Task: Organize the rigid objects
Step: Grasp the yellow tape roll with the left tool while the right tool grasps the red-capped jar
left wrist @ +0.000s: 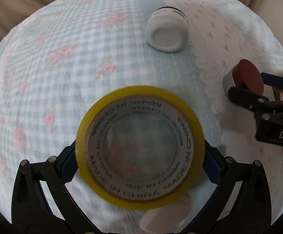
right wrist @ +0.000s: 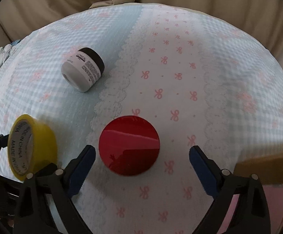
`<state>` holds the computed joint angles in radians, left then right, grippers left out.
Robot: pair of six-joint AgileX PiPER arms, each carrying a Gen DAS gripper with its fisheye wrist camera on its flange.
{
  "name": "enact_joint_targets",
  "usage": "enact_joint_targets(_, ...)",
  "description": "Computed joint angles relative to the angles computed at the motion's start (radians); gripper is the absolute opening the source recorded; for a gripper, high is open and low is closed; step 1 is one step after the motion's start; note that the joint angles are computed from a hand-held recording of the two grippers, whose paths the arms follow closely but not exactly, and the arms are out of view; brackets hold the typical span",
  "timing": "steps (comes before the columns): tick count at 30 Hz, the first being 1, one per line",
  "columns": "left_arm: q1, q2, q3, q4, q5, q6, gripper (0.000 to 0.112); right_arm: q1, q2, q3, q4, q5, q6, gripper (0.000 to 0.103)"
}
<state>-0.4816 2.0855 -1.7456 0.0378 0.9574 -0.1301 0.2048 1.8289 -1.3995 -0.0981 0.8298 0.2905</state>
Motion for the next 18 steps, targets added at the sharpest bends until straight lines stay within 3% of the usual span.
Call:
enact_joint_targets(3, -0.013, 0.003, -0.005, 0.027, -0.003, -0.02, 0.099, 0.006, 0.007, -0.007, -0.014, -0.016, 0.004, 0.095)
enact_joint_targets(7, -0.015, -0.006, 0.001, 0.034, 0.001, -0.027, 0.097, 0.003, 0.054, -0.052, 0.015, 0.015, -0.048, 0.056)
enact_joint_targets(8, -0.015, -0.003, -0.006, 0.034, 0.007, -0.028, 0.097, 0.002, 0.058, -0.055, 0.029, 0.011, -0.066, 0.053)
enact_joint_targets(18, -0.007, 0.011, -0.065, 0.045, 0.045, -0.036, 0.097, 0.019, 0.045, -0.046, 0.003, 0.022, -0.064, 0.05)
